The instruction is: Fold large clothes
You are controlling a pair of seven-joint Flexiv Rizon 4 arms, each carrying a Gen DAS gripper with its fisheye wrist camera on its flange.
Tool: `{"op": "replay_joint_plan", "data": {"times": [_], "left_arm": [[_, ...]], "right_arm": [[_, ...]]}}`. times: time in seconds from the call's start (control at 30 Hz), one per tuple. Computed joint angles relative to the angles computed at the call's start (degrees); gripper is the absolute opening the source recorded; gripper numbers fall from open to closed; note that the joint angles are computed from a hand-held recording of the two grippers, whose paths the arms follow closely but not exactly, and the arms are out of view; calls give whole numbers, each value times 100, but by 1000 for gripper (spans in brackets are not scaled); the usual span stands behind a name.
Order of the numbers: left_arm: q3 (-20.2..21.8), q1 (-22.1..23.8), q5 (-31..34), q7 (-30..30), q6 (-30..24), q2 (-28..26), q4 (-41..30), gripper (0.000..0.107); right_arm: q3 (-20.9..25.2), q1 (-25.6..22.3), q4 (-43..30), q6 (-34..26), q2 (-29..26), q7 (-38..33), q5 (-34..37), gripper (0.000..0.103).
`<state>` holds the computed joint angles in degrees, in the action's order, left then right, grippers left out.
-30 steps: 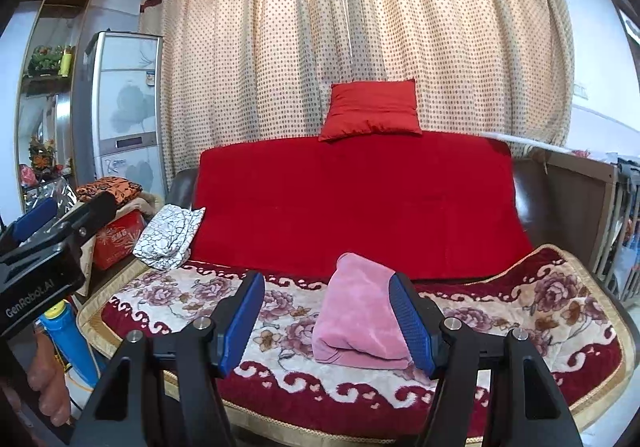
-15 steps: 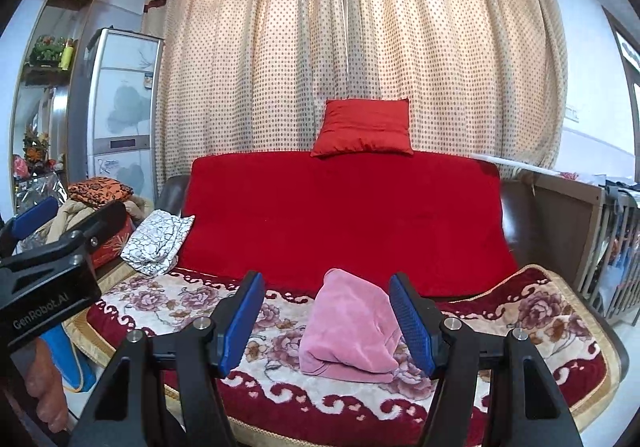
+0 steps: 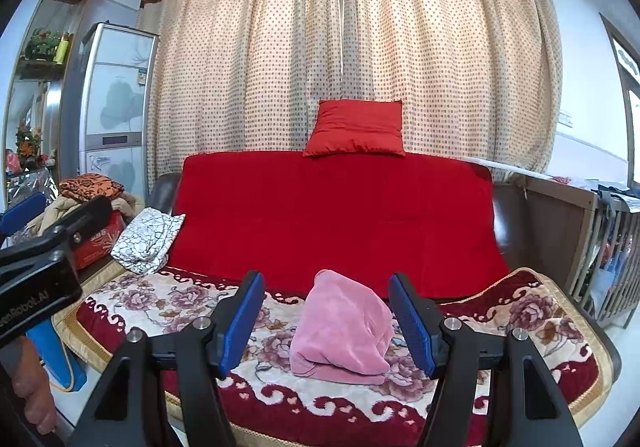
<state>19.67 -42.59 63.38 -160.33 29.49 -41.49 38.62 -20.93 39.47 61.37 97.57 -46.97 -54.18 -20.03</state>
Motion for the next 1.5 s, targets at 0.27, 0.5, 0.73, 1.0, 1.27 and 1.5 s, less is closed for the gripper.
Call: {"op": "replay_joint_plan", "data": {"times": [0.27, 0.5, 0.73, 1.0, 1.27, 1.5], "left_arm": [[7, -25, 11, 81, -28, -45, -105, 102], [22, -33, 7, 131, -6, -75, -157, 102], [43, -51, 0, 155, -2, -74, -161, 102], [61, -91, 42, 173, -22, -84, -198, 102], [67, -107, 42, 203, -30, -102, -224, 102], [61, -103, 18, 228, -23, -119, -242, 102]], "right_arm": [[-309, 171, 109, 86, 41, 81, 123, 69], [-444, 228, 105, 93, 31, 81, 228, 69], [-1057, 555, 222, 136, -1, 266, 421, 69], [-1312, 697, 346, 244, 23, 208, 655, 69], [-1324, 714, 372, 262, 41, 93, 804, 69], [-1519, 826, 405, 248, 14, 109, 902, 69]]}}
